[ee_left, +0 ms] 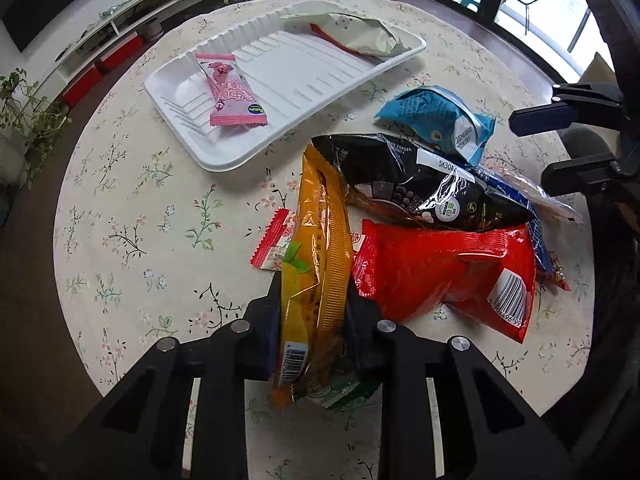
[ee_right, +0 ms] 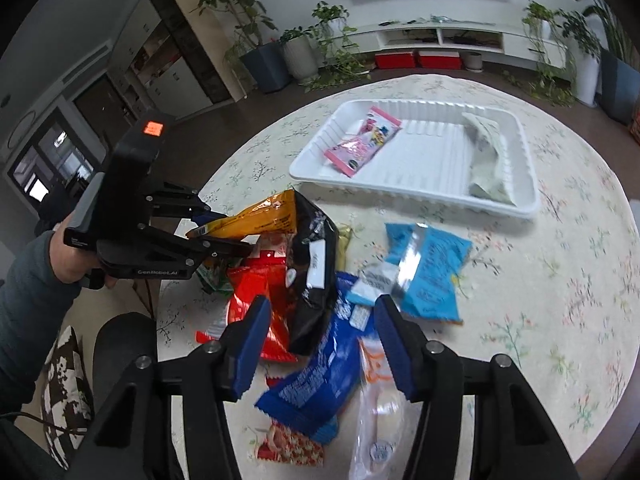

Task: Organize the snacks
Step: 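Grasp the black packet with the right tool, then carry the orange and black packets into the white tray and release them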

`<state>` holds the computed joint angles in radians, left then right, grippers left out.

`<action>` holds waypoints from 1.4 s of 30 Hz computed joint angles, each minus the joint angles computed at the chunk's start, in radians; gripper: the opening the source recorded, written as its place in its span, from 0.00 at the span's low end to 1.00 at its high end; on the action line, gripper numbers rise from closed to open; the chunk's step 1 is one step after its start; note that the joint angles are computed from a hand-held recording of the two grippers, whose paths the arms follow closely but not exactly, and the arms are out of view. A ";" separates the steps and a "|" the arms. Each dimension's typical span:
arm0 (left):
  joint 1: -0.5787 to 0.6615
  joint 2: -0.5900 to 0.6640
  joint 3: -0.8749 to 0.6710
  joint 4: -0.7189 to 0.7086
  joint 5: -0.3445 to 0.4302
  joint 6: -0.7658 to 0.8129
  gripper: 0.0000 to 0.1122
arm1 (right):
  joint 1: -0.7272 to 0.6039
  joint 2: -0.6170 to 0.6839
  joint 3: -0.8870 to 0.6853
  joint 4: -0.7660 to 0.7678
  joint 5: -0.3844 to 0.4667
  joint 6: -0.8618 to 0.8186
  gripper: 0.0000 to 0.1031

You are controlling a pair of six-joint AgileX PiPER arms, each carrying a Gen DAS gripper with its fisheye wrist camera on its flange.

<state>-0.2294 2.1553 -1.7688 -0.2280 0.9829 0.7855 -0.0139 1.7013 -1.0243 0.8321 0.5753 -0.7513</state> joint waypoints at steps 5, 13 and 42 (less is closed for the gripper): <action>0.053 -0.042 0.043 -0.098 -0.008 0.032 0.21 | 0.039 0.105 -0.144 -0.102 0.035 0.091 0.54; 0.117 -0.089 0.135 -0.206 -0.038 0.093 0.21 | 0.105 0.277 -0.354 -0.301 0.124 0.280 0.46; 0.178 -0.086 0.133 -0.380 0.019 0.120 0.21 | -0.060 0.266 -0.284 0.079 0.207 0.069 0.29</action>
<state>-0.0509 2.0694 -1.6359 -0.6076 1.0021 0.9054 -0.0734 1.9670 -1.3087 0.9113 0.7818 -0.6824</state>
